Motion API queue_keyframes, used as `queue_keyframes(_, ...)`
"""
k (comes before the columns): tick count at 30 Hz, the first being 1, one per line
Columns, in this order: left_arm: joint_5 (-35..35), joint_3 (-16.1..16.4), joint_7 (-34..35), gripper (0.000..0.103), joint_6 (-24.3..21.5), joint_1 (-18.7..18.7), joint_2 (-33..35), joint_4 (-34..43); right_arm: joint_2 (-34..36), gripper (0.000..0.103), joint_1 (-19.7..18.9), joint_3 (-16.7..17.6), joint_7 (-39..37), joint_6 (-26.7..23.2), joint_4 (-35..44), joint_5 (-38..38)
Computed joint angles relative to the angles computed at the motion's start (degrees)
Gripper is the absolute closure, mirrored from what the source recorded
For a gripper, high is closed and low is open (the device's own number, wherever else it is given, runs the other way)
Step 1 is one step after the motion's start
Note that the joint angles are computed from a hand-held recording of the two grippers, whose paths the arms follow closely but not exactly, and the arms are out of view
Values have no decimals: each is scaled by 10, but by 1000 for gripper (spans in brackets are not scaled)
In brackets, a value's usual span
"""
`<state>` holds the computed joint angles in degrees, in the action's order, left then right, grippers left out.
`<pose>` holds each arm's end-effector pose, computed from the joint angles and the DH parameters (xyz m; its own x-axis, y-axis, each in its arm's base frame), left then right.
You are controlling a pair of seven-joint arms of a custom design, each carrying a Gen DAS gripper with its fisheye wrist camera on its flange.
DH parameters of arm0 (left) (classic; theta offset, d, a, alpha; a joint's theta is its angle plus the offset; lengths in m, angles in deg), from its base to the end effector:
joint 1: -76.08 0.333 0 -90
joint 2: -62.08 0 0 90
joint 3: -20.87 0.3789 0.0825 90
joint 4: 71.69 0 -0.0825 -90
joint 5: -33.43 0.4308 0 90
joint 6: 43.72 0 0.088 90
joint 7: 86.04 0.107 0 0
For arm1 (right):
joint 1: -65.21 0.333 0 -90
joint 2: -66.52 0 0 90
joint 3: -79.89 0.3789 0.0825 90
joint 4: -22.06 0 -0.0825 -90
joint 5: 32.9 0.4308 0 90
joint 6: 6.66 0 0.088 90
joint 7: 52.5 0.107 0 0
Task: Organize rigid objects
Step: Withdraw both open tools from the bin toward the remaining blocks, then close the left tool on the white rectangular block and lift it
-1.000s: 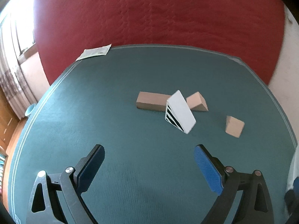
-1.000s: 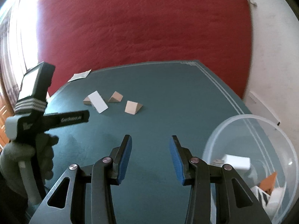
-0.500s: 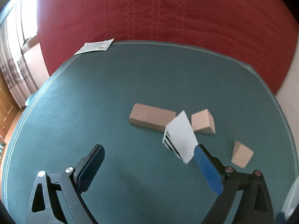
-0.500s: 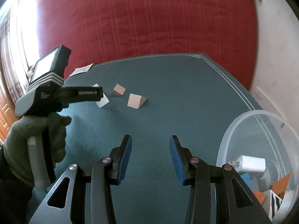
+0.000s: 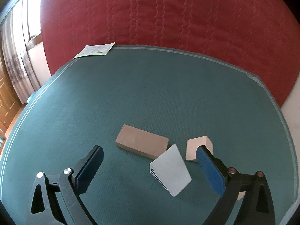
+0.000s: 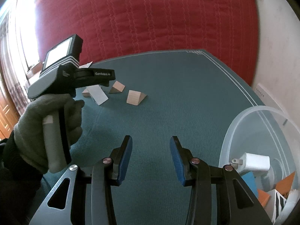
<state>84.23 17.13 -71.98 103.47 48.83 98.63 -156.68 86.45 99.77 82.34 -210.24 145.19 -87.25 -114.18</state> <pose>0.7069 -0.4250 0.3711 0.1394 -0.9896 0.0349 -0.7367 -0.1272 -0.6642 0.5446 0.4412 0.3703 -0.0742 -0.9899 -0.1207 -0.6155 0.1407 -0.7755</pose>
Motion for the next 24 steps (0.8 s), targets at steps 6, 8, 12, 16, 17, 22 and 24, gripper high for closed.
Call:
queue_keyframes(6,-12,-7,15,2,-14,4,3,-1,2,60,0,0,-7,1,3,7)
queue_keyframes(8,-8,-4,17,2,-10,4,-2,-8,0,59,1,-1,-6,-1,1,6)
queue_keyframes(12,2,-3,20,3,0,7,-13,-27,1,60,0,0,-6,-1,2,7)
queue_keyframes(16,-6,-11,35,20,22,21,-20,-47,4,60,2,-2,-6,-1,4,6)
queue_keyframes(17,-3,-8,36,25,31,23,-21,-49,4,60,1,-2,-6,0,4,6)
queue_keyframes(22,12,-2,36,53,70,27,-29,-67,4,60,2,-2,-7,0,4,7)
queue_keyframes(24,16,-1,35,67,85,29,-33,-74,4,60,1,-2,-10,3,4,8)
